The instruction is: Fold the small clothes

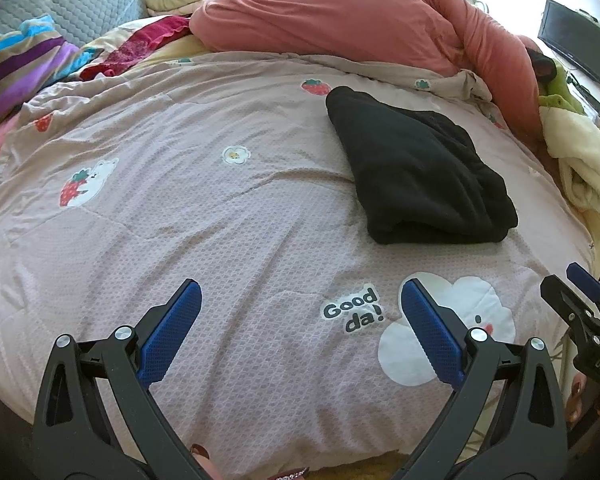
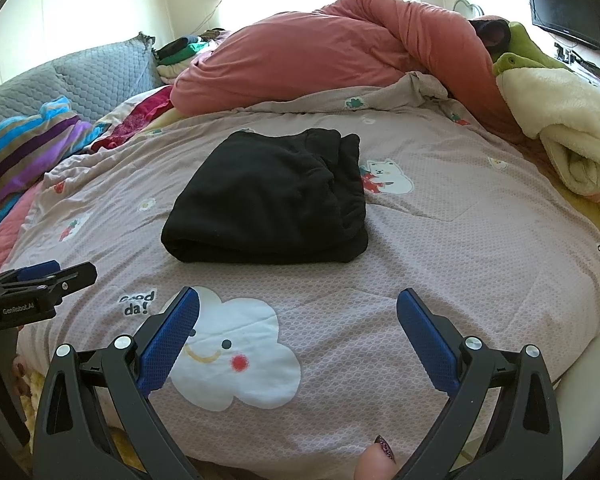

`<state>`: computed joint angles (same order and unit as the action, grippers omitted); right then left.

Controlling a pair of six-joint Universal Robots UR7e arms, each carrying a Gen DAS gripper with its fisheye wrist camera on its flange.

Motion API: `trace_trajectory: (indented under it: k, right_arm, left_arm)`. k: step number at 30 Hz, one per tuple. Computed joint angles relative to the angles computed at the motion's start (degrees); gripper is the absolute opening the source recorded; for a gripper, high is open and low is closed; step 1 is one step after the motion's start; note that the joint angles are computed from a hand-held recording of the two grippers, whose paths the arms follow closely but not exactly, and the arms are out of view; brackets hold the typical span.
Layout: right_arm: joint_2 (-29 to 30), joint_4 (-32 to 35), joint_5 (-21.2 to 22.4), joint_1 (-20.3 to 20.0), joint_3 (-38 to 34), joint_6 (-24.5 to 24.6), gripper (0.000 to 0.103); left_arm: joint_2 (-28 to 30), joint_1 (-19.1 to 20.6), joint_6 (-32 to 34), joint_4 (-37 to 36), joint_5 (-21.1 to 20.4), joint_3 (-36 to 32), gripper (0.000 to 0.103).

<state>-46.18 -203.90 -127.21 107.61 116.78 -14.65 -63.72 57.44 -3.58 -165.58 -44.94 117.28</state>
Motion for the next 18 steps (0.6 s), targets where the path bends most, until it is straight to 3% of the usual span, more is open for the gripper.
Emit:
trace_trajectory:
  k: [15,18]
  right_arm:
    - [-0.5,0.5,-0.6,0.3,0.0,1.3,0.098]
    - [-0.1,-1.3,-4.2,0.5,-0.2,2.1,0.098]
  left_arm:
    - [-0.1,-0.2,0.8,-0.3,0.6,0.6,0.094]
    - [-0.4,0.3,0.6,-0.4,-0.6,0.6,0.094]
